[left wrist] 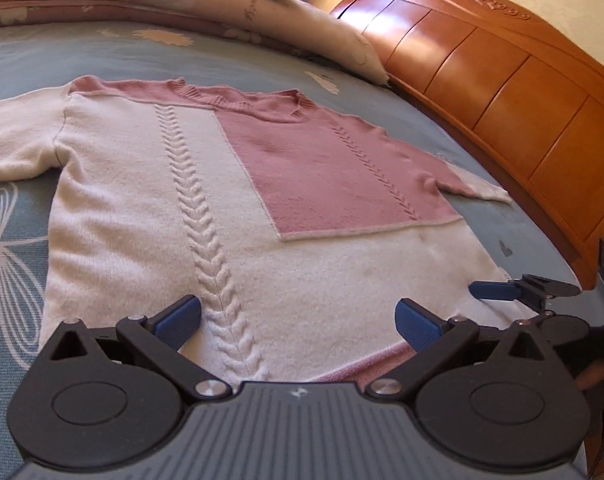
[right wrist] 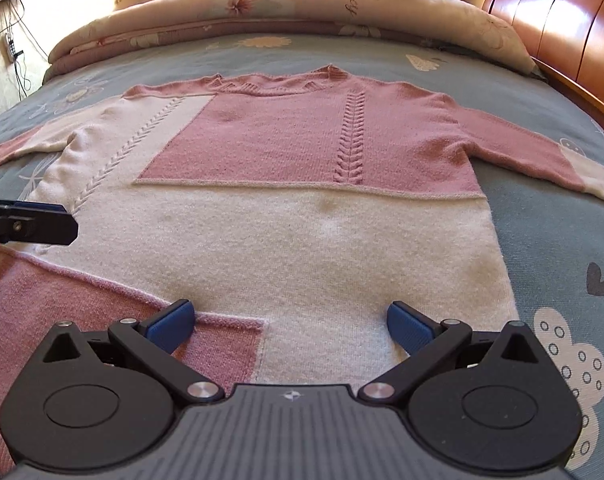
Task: Fold clothes
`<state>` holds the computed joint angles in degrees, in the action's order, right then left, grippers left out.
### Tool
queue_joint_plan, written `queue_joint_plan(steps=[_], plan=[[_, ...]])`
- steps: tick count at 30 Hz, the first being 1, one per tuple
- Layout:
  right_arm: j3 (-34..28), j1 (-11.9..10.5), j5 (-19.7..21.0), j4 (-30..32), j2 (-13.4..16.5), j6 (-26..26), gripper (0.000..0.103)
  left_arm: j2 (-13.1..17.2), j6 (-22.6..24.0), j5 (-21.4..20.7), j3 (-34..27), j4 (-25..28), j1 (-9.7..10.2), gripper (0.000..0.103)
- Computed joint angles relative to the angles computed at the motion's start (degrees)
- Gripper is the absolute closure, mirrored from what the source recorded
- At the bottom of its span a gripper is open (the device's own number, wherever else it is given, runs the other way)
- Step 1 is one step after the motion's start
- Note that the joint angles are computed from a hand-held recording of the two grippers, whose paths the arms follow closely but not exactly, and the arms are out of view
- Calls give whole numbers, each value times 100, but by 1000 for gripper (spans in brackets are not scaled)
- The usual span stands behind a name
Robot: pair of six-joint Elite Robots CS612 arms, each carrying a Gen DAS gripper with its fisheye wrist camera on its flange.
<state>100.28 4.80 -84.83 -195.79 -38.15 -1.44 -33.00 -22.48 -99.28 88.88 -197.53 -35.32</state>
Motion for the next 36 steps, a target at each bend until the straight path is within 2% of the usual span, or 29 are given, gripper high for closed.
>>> queue_joint_plan(steps=[4,9,14,17,21,24,28,31,33,35,36], plan=[[60,0,3,-403,81,17,0,60,-306,-126,-35,-190,39,1],[77,-22,68,-633,136,15,0,-22,339,-51,31,34,-2,1],[78,-19,66,-740,167,26,0,-180,184,-194,292,-14,98,1],[84,-23,77,-787,177,43,0,-400,409,252,459,166,160,1],[98,-18,71,-837,184,55,0,-595,572,970,472,223,409,1],[99,-22,81,-851,185,67,0,-602,73,1289,253,372,736,1],[96,-9,46,-859,190,64,0,-419,-913,1248,-204,685,1173,1],[100,-13,59,-875,191,75,0,-208,-1302,1210,-497,859,1344,1],[100,-16,63,-879,192,77,0,-86,-1550,1231,-633,1047,1397,1],[97,-13,51,-876,194,74,0,9,-1778,1066,-690,1162,1444,1],[96,-11,46,-876,194,76,0,39,-1782,1072,-663,1078,1439,1]])
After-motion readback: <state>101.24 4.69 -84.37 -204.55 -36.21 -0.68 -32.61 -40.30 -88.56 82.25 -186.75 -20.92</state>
